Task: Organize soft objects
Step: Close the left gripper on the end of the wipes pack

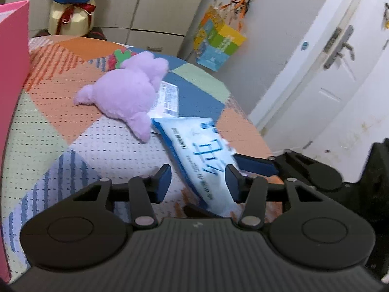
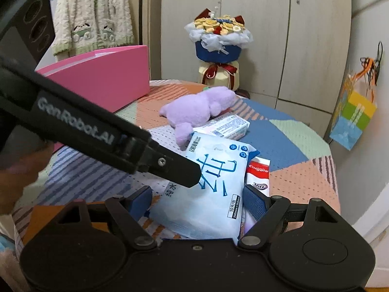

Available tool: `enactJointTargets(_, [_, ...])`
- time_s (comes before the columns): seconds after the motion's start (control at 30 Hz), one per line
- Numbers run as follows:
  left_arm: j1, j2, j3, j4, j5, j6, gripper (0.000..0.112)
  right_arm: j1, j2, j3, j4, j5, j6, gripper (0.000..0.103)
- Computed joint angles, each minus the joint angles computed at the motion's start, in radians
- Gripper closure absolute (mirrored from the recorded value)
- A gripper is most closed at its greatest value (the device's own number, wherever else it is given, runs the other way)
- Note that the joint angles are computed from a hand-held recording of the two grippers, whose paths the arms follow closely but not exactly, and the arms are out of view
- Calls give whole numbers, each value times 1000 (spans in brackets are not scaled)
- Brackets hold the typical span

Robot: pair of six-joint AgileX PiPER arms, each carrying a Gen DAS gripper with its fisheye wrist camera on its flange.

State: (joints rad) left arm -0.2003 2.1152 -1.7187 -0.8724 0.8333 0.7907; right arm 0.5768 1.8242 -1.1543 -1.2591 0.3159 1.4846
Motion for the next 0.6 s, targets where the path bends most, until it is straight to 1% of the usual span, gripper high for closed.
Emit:
enactJointTargets(0.07, [-11,-1,20,9,-46,3,65,-10,6,-5,35,-15,-29,18])
enactJointTargets(0.13, [-12,10,16,14,-52,-6,65,-29,13,-11,115,-47,-94,18])
enactJointTargets(0.2, [-5,19,18,-9,-48,5,65,-46,21,-21,210,-70,-161,18])
enactJointTargets(0.23, [-3,19,22,-18,-48,12,65,-51,24,-24,228,-76,-170,18])
enactJointTargets(0.3, [0,22,24,-30,-42,22,68,-46,30,-32,226,-62,-169,18])
enactJointTargets(0.33, [2,25,22,-38,-34,24,74,-40,33,-38,232,-50,-175,18])
enactJointTargets(0.4, [7,32,18,-61,-4,49,83,-28,38,-43,211,-27,-147,19])
enactJointTargets(0.43, [9,40,6,-64,22,63,85,-19,40,-40,164,-16,-90,20])
enactJointTargets(0.47, [9,44,0,-68,43,79,85,-10,41,-35,109,-5,-20,25])
enactJointTargets(0.5, [6,35,19,-80,28,103,85,3,43,-34,69,14,34,29])
enactJointTargets(0.6, [-5,2,67,-94,-5,152,85,39,44,-31,-3,63,108,37])
